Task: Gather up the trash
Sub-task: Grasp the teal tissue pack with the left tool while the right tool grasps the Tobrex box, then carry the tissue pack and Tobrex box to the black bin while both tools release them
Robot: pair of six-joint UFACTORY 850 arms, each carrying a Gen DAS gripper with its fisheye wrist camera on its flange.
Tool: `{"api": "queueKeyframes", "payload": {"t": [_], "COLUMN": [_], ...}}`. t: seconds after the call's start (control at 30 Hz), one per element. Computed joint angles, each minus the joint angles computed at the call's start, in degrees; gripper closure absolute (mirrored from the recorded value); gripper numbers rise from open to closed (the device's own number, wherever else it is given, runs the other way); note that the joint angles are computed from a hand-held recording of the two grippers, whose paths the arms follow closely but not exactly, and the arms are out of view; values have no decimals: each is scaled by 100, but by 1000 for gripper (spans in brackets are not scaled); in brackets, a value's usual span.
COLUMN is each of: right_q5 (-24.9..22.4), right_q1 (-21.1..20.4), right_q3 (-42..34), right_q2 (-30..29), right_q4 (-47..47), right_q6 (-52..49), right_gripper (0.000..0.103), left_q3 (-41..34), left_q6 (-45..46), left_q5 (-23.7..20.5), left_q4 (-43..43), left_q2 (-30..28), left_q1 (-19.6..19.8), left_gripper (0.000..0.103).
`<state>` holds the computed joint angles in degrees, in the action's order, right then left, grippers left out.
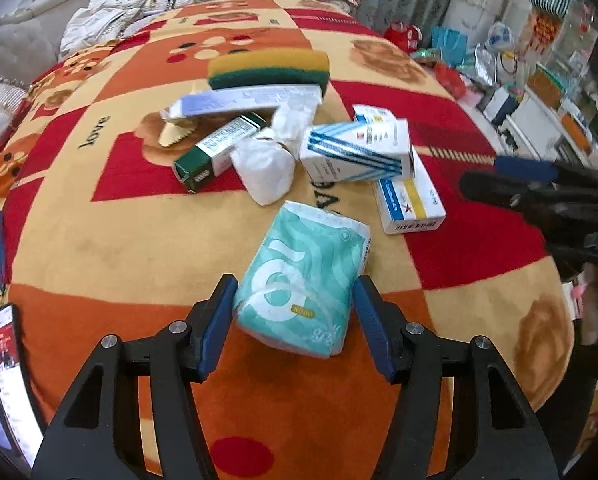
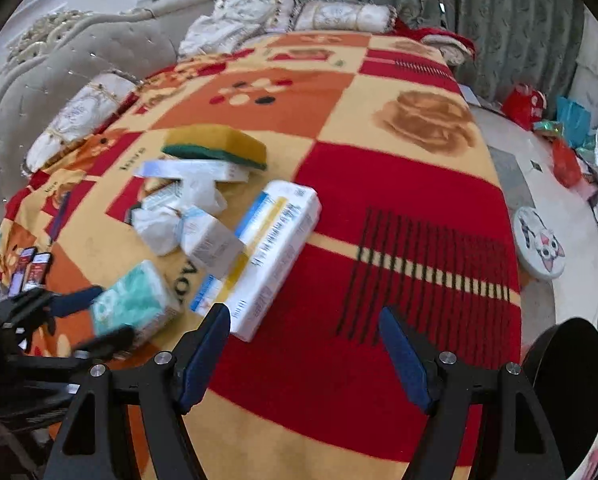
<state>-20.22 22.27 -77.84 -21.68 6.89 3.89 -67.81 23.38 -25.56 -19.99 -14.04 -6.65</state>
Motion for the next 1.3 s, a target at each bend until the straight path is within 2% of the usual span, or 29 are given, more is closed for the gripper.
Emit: {"api": "queueKeyframes", "payload": {"t": [0.1, 0.17, 0.2, 0.37, 0.5, 0.53, 0.6, 0.63, 0.67, 0.8, 1.03, 1.2, 1.3], "right_q5": [80, 56, 49, -150, -555, -720, -978, -1111, -1171, -943, -438, -515, -500], "right_q1": [52, 114, 146, 236, 371, 430, 490, 515, 507, 358, 264, 311, 377], "right_q3": [-92, -275, -344, -907, -1510, -1708, -1934, -2016, -2019, -1574, -340, 329, 509], "right_q2": [-22, -141, -189, -589, -1015, -1167, -1365, -1441, -1450, -1157, -296, 160, 253], "right_q4": [543, 678, 649, 917, 187, -218, -595, -761, -726, 473, 1683, 1759, 1375], "right_q6": [-699, -1073, -1168, -1963, -1838, -1640, -1525, -1399, -1404, -1996, -2424, -2311, -1943], "right_gripper": [28, 28, 28, 29, 33, 36, 50, 64, 69, 73, 74, 74, 73], "left_q3": [-39, -80, -94, -47, -50, -46, -52, -38, -38, -7, 53, 98, 134], "left_q6": [149, 354, 431, 417, 228, 219, 193, 187, 184, 233, 465, 424, 374], "left_q5": [-8, -130, -189, -115, -78, -77, -95, -104, -111, -104, -37, -54, -38], "left_q4": [-211, -547, -681, -837, -795, -817, -858, -882, -889, -937, -1144, -1102, -1054], "left_q2": [-64, -72, -59, 144, 249, 260, 262, 270, 270, 300, 426, 453, 476], "left_q1": [21, 100, 148, 337, 438, 450, 471, 474, 473, 482, 443, 371, 330], "left_gripper": [48, 61, 63, 66, 66, 66, 66, 66, 66, 66, 66, 66, 66]}}
